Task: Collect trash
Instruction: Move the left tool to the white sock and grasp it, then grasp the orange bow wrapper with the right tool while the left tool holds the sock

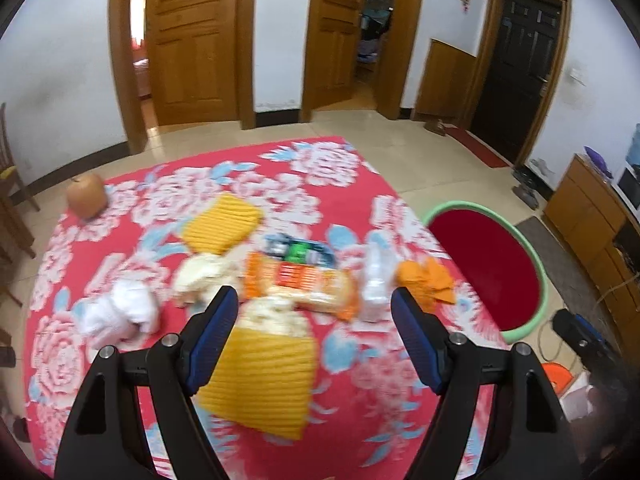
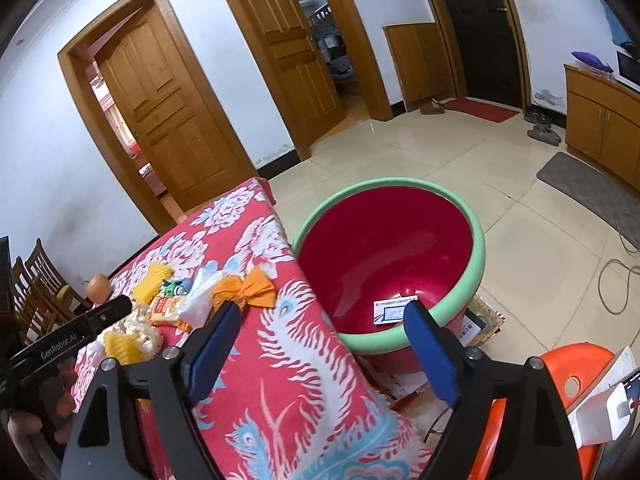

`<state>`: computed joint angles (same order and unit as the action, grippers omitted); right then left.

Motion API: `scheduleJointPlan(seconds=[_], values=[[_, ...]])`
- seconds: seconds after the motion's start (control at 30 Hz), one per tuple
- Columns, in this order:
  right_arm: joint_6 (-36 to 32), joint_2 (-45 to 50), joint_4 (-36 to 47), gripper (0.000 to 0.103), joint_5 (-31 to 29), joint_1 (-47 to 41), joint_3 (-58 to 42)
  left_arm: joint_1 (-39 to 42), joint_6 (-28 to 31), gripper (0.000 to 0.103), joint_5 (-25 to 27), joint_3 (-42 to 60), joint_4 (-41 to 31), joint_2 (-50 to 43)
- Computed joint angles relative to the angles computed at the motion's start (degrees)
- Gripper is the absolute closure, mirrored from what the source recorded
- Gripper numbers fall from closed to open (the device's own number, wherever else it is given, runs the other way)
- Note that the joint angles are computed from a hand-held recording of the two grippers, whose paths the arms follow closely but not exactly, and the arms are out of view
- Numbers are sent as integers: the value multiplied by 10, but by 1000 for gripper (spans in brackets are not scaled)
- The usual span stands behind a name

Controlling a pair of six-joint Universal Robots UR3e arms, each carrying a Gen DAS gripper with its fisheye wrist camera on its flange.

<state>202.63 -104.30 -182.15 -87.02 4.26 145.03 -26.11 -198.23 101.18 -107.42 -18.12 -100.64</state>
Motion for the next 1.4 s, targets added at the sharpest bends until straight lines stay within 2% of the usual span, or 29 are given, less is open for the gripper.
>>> scheduleJointPlan(seconds=[0.23, 0.37, 0.63, 0.87, 1.07, 1.2, 1.23, 1.4], values=[[9, 36, 5, 15, -18, 39, -29, 66, 32, 25, 23, -82, 17, 67], [14, 62, 6, 12, -29, 63, -50, 121, 48, 25, 12, -126, 24, 96], [19, 106, 32, 12, -53, 101, -98, 198, 78, 25, 9, -158, 47, 67], [13, 140, 60, 12, -71, 124, -145, 234, 86, 25, -27, -186, 89, 43], [-13, 191, 89, 12, -75, 138, -210, 258, 88, 30, -63, -203, 107, 39], [-36, 234, 109, 12, -78, 146, -261, 274, 92, 44, -98, -208, 108, 30], [-42, 248, 119, 12, -81, 148, -278, 279, 92, 45, -113, -210, 110, 28], [-64, 297, 146, 12, -65, 139, -334, 264, 97, 45, -94, -210, 141, 9]])
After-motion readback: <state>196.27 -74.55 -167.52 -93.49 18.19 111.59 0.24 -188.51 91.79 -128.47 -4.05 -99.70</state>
